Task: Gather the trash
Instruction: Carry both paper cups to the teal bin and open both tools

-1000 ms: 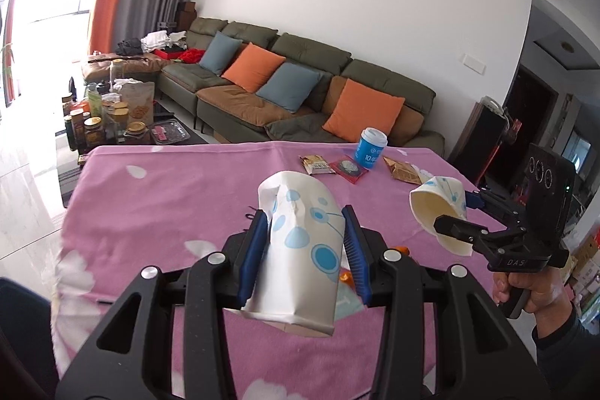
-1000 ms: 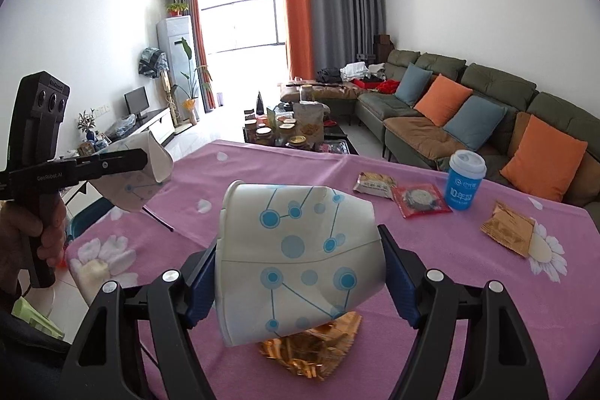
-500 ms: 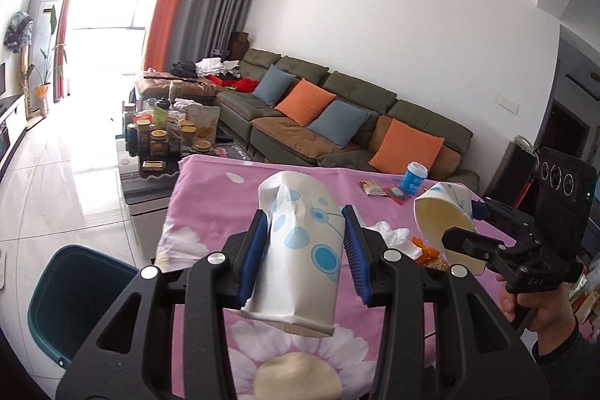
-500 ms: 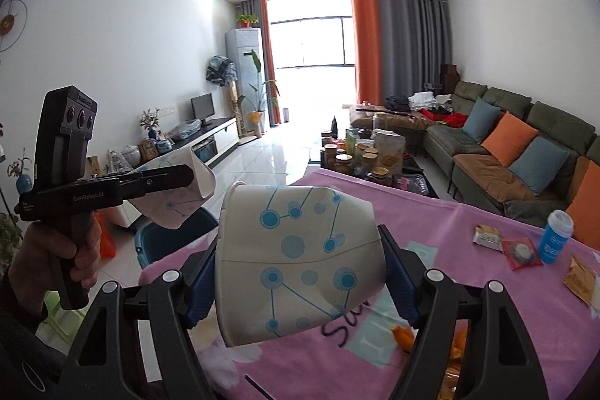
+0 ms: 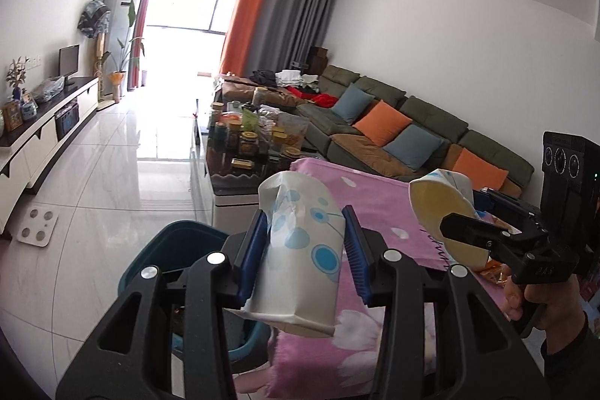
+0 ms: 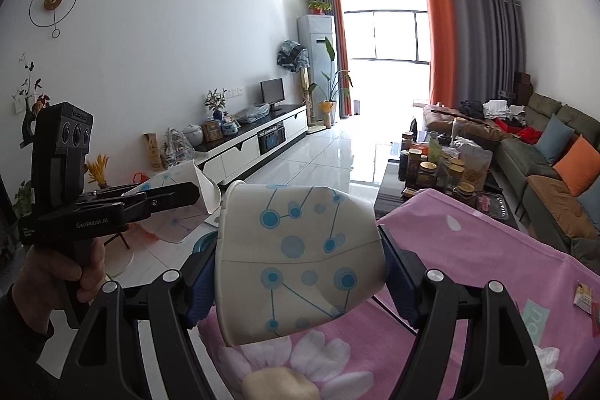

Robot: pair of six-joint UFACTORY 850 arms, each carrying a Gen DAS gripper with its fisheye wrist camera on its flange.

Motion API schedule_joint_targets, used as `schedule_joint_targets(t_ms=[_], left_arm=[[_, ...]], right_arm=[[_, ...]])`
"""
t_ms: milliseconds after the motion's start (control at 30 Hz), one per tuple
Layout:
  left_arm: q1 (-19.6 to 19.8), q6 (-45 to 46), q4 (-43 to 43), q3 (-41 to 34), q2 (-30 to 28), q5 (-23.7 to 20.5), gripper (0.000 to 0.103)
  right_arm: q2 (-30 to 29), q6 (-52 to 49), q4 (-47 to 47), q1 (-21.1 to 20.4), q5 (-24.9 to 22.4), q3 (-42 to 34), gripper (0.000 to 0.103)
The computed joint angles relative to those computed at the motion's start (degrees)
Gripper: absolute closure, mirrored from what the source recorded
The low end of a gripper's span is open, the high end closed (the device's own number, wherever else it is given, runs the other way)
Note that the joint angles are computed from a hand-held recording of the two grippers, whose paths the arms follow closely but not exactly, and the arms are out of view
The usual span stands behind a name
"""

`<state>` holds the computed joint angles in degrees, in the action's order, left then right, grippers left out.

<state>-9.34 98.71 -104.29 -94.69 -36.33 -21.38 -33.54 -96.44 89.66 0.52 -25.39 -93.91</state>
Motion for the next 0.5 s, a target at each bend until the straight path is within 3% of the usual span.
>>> schedule_joint_targets(t_ms=[300, 433, 500], left_arm=[[5.3, -11.1, 9.7, -2.7, -4.1, 1.2, 0.062], [6.0, -23.2, 21.8, -8.6, -9.2, 0.6, 0.062], [5.5, -33.4, 32.0, -14.1, -13.3, 1.3, 0.062]], right_arm=[[-14.8, 29.7, -31.4, 4.2, -4.8, -22.3, 0.030], [-21.7, 41.1, -44.5, 6.1, -8.3, -32.4, 0.030], [-26.2, 46.5, -50.5, 6.9, -11.6, -39.5, 0.030]])
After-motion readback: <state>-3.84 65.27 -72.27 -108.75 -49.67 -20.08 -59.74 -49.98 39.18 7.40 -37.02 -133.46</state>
